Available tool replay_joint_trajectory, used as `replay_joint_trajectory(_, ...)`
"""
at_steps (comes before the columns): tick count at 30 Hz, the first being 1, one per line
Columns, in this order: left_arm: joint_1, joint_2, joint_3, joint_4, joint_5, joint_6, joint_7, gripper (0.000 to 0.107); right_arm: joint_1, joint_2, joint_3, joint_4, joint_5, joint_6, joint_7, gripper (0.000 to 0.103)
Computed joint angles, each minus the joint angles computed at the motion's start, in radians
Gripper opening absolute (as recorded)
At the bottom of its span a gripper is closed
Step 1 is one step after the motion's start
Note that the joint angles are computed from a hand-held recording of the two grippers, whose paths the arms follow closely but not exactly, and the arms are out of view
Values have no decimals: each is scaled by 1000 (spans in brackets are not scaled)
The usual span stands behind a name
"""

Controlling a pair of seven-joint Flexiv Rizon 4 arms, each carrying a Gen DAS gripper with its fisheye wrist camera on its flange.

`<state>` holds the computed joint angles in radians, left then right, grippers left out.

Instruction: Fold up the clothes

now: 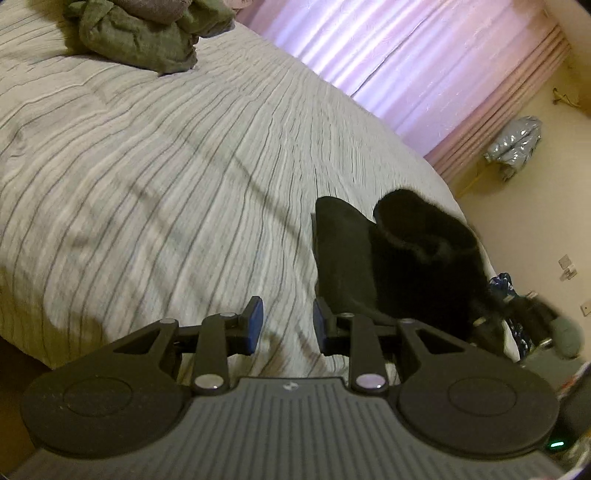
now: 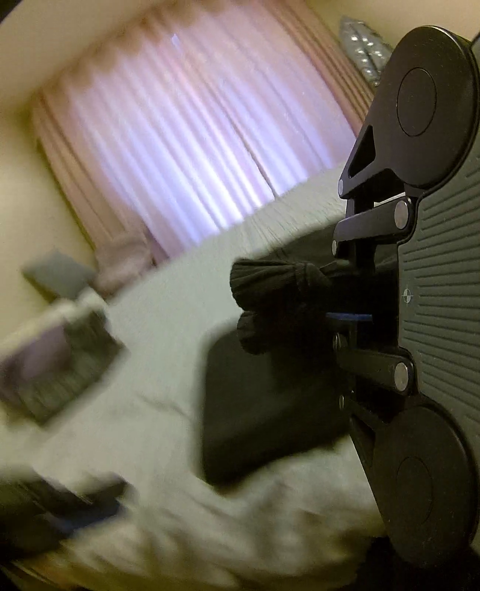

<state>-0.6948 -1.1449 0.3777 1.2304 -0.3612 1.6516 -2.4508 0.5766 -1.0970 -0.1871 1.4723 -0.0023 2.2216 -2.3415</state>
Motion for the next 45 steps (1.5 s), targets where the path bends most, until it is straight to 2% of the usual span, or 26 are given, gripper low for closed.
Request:
replay_joint_trajectory(3, 13, 1, -26, 10, 1, 12, 4, 23, -46, 25, 71, 44, -124, 62, 10, 16)
replay_joint_trajectory(5, 21, 1, -46, 15, -5, 18, 5, 23, -36, 19, 75, 67, -170, 61, -9, 16)
replay_joint_trajectory(8, 27, 10, -66, 40, -14, 46, 13, 23, 38, -30, 14, 41, -90, -13, -50, 16)
replay_joint_trajectory(9, 27, 13, -70, 51, -18, 56, 19, 23, 47, -46, 5, 34, -73, 6, -61, 16)
replay_joint_trajectory(15, 31, 20, -89, 80, -59, 82, 60, 23, 27, -11, 40, 24, -84, -14, -32, 17)
replay_joint_trajectory(16, 35, 19, -98, 77, -61, 85, 72, 23, 30, -10, 38, 17, -86, -42, -24, 19)
replay_joint_trajectory(17, 37, 19, -106, 73, -63, 88, 84, 23, 38, -7, 26, 18, -94, -82, -25, 24)
replay_joint_trajectory(19, 41, 20, -119, 67, -68, 90, 107, 24, 68, -26, -14, 38, -83, -41, -64, 32)
replay_joint_trajectory(21, 44, 20, -132, 59, -75, 94, 125, 24, 40, -6, 17, 57, -116, -40, -63, 49)
replay_joint_trajectory(22, 50, 20, -146, 53, -75, 99, 135, 24, 9, 14, 54, 79, -147, -37, -46, 76)
replay_joint_trajectory(23, 59, 19, -163, 46, -73, 107, 147, 24, -12, 28, 79, 100, -162, -13, -34, 88)
replay_joint_trajectory(25, 81, 16, -209, 26, -63, 131, 180, 26, -37, 47, 102, 123, -162, 34, -13, 88)
replay_joint_trajectory(28, 136, 4, -316, -8, -41, 177, 234, 32, -73, 98, 135, 158, -90, 16, 89, 88)
replay_joint_trajectory(31, 208, -34, -457, -62, -17, 220, 267, 38, -174, 153, 205, 166, -20, -51, 310, 88)
replay_joint_trajectory(34, 278, -85, -593, -135, 20, 228, 288, 45, -298, 171, 294, 88, 18, -218, 567, 88)
replay_joint_trajectory(37, 318, -137, -672, -217, 55, 205, 311, 51, -478, 148, 481, 9, -24, -387, 769, 88)
replay_joint_trajectory(38, 332, -155, -700, -243, 68, 190, 320, 58, -536, 134, 547, -24, -31, -449, 828, 88)
replay_joint_trajectory(42, 361, -222, -791, -329, 85, 149, 333, 60, -733, 40, 820, -99, -64, -592, 938, 88)
replay_joint_trajectory(45, 354, -264, -812, -394, 77, 127, 340, 60, -801, -10, 932, -130, -59, -657, 950, 88)
